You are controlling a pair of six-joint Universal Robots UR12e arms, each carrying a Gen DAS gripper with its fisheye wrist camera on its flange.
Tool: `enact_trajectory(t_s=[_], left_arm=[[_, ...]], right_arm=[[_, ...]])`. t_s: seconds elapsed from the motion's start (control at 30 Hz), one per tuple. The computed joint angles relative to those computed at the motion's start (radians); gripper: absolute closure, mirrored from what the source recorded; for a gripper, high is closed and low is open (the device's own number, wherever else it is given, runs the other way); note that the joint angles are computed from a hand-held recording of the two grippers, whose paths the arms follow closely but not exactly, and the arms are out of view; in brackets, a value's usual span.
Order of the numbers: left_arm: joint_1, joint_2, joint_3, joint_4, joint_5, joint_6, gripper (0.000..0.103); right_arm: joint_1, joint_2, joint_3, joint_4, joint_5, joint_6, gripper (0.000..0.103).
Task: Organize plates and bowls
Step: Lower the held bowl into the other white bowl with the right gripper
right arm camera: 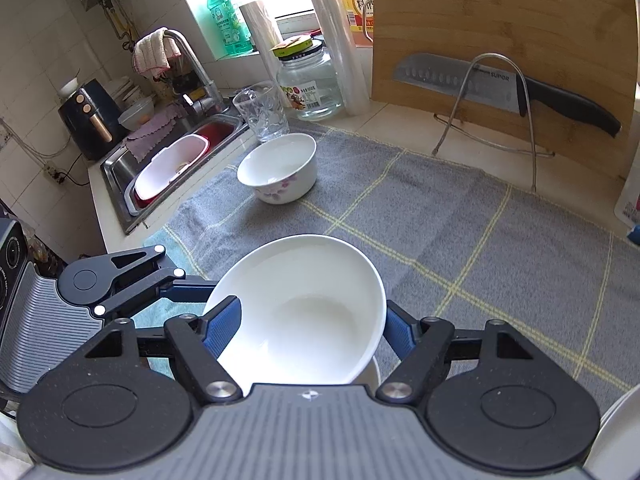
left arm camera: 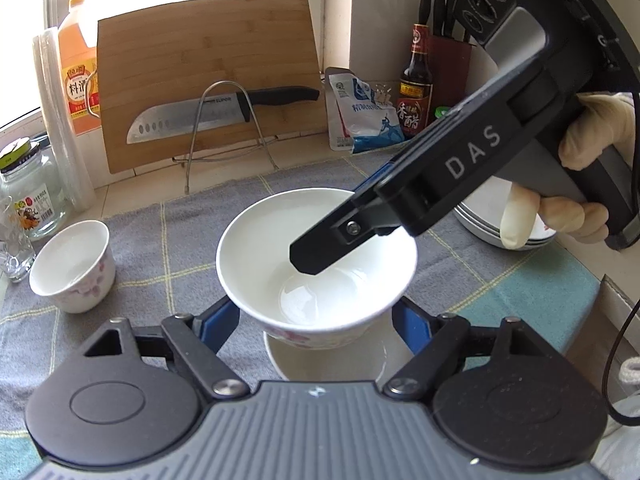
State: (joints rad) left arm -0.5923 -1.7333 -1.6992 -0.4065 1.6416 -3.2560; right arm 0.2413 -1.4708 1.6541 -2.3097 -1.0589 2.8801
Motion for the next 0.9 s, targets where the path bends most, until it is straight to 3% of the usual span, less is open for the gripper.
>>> enact_trajectory(t_s=[0.9], left_arm=[[-0.018,0.002,0.008,-0.098,-0.011,0.015,0.02]], right_arm=[[-0.005,-0.024,0.043,0.051,-0.013,-0.011,0.022]])
